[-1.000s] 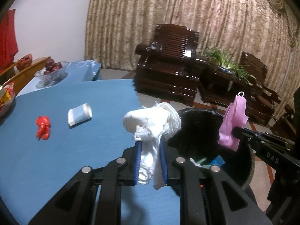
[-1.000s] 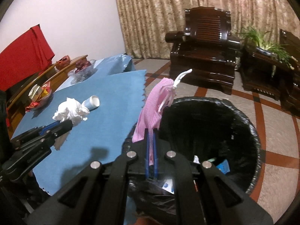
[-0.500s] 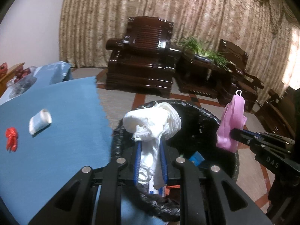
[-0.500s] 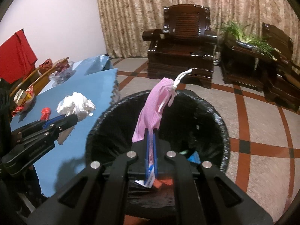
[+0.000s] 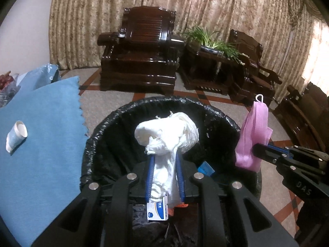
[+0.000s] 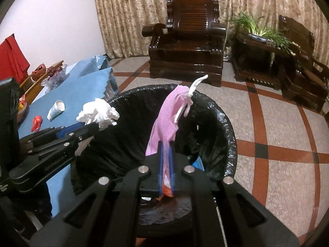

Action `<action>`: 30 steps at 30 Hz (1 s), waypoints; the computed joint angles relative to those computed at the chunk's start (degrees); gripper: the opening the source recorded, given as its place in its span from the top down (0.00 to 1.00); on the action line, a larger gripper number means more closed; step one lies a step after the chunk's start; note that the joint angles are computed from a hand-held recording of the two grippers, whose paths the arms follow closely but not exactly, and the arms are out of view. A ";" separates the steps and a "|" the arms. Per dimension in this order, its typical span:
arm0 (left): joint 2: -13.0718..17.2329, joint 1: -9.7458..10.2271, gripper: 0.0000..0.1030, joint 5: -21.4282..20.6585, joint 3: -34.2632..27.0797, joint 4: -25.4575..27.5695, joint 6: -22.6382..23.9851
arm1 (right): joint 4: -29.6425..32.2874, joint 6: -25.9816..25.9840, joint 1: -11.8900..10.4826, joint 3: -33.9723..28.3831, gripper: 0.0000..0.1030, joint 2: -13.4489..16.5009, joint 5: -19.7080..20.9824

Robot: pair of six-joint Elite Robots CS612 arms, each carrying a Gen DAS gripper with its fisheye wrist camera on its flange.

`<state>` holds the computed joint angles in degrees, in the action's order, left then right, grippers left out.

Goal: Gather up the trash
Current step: 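Carry the cloth and mask over the black bin and open both grippers, then move both grippers back to the paper cup and red bag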

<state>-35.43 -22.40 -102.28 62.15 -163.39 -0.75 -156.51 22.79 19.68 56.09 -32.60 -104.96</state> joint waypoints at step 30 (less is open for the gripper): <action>-5.78 5.19 0.07 12.92 9.56 -13.02 -9.08 | -3.86 -2.83 2.17 -8.66 0.07 4.45 -0.25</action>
